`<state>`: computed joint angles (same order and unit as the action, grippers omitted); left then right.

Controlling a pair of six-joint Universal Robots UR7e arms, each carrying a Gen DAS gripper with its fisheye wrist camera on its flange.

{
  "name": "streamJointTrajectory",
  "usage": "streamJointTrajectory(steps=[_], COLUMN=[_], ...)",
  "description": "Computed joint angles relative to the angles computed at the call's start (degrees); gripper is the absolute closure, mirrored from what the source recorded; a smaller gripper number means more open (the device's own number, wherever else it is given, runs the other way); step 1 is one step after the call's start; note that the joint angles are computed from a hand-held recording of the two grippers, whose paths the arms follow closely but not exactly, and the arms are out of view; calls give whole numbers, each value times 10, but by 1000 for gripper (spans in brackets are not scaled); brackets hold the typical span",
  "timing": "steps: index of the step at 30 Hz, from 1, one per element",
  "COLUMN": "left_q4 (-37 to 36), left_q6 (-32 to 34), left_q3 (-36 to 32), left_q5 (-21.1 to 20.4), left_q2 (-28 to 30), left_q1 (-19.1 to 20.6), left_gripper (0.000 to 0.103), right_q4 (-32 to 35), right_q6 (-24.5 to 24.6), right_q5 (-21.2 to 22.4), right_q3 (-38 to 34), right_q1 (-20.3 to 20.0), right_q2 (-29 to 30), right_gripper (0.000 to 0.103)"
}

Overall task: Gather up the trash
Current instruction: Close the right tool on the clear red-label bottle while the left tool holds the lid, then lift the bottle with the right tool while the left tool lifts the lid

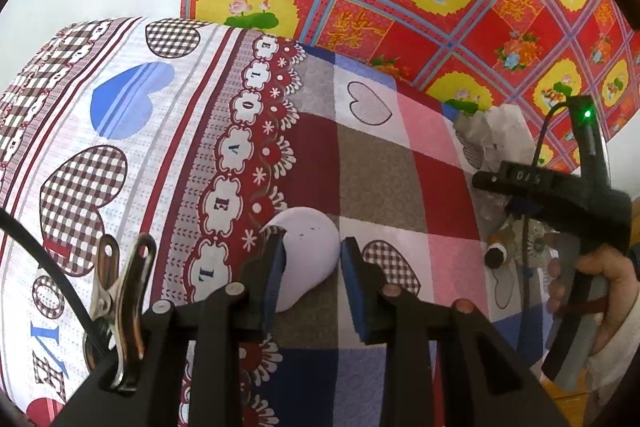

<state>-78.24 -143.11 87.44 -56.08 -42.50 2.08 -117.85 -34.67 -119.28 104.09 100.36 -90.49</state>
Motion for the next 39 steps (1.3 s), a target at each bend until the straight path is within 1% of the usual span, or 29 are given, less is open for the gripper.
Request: streamJointTrajectory(steps=[1,4,7,10,15,17,19,21,24,27,31,36,38,39], left_q4=[-3,-7,-1,2,-6,-10,-15,-23,-40,-55,-57,-63,-60,-57], left_q6=[0,0,11,19,16,16,17,13,0,-1,11,2,-3,-8], left_q3=[2,5,1,-2,3,6,10,18,33,46,46,52,54,53], left_q5=[1,2,0,-1,2,3,4,7,14,20,19,18,17,17], left_q2=[-1,-4,-1,2,-1,-3,-6,-11,-21,-28,-29,-36,-39,-40], left_q1=[-1,-1,0,1,-1,-1,-1,-3,-9,-13,-11,-13,-16,-18], left_gripper=[73,73,73,73,73,73,73,73,73,73,73,73,73,73], right_q4=[0,25,47,91,144,187,222,224,238,224,212,224,235,246], right_q6=[-3,-3,-13,-24,-77,-86,-92,-96,-121,-143,-146,-156,-152,-149], right_q5=[1,16,33,63,88,102,105,103,100,92,92,100,110,117], right_q3=[2,-3,-3,-8,4,7,8,18,17,30,38,33,30,26], right_q1=[-1,-7,-15,-28,-30,-30,-32,-16,-19,-15,-13,-17,-21,-25], right_q2=[-3,-10,-23,-42,-77,-91,-99,-107,-116,-125,-127,-128,-128,-128], right_gripper=[59,59,60,61,61,61,61,60,60,60,59,58,62,62])
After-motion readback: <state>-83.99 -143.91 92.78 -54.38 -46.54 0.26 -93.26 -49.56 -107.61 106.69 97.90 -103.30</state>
